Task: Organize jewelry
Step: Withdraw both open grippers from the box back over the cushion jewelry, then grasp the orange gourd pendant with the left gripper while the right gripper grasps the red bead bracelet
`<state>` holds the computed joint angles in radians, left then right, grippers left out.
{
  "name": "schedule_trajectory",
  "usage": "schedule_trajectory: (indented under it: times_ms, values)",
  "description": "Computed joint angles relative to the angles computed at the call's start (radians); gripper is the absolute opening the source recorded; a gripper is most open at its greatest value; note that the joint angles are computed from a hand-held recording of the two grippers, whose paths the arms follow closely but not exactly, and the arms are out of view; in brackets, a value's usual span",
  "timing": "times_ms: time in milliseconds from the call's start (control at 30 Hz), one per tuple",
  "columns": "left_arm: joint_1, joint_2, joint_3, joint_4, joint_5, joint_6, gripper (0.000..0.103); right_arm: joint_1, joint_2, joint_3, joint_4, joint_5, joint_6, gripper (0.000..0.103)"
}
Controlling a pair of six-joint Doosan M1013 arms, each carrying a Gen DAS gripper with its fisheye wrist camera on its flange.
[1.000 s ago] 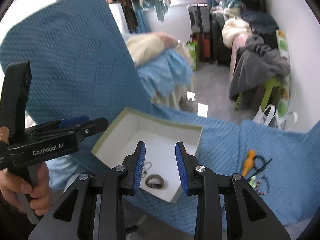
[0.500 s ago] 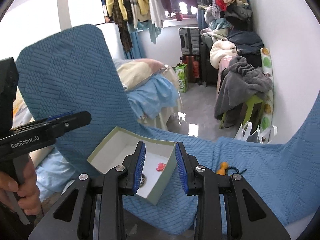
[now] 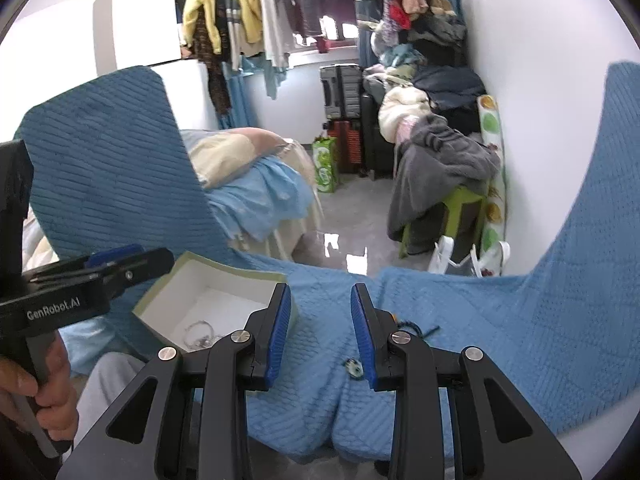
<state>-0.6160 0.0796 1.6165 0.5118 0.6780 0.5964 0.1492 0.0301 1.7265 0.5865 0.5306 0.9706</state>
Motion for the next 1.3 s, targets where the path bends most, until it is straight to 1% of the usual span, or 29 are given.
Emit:
schedule_trajectory:
  times_ms: [100,333,500,600,767,933,1067,1200,1300]
  values:
    - [-0.006,0.02,-0.007,-0.035,-0.001,0.034,0.062,-0.018,0.001,0.021,0.005,-0.012,-0.014,0.028]
    - [-0.022,0.057,-0.014,-0.096,-0.015,0.072,0.062,-0.064,0.004,0.064,0.066,-0.028,-0.083,0.028]
    - [-0.034,0.08,-0.021,-0.102,-0.021,0.077,0.062,-0.087,0.005,0.093,0.082,-0.039,-0.101,0.028]
    - [-0.034,0.092,-0.021,-0.13,-0.035,0.092,0.062,-0.101,0.011,0.108,0.096,-0.048,-0.11,0.028]
    - [-0.026,0.117,-0.026,-0.22,-0.054,0.152,0.062,-0.119,0.036,0.122,0.113,-0.048,-0.113,0.028]
    - [-0.013,0.157,-0.05,-0.315,-0.048,0.235,0.062,-0.137,0.076,0.115,0.114,-0.028,-0.096,0.028]
    - [0.001,0.193,-0.069,-0.38,-0.046,0.289,0.062,-0.157,0.127,0.083,0.111,0.036,-0.061,0.028]
    - [0.015,0.238,-0.1,-0.433,-0.031,0.331,0.06,-0.158,0.175,0.045,0.069,0.086,-0.035,0.028]
    - [0.027,0.273,-0.126,-0.472,-0.011,0.348,0.057,-0.149,0.21,0.017,0.0,0.13,-0.004,0.028]
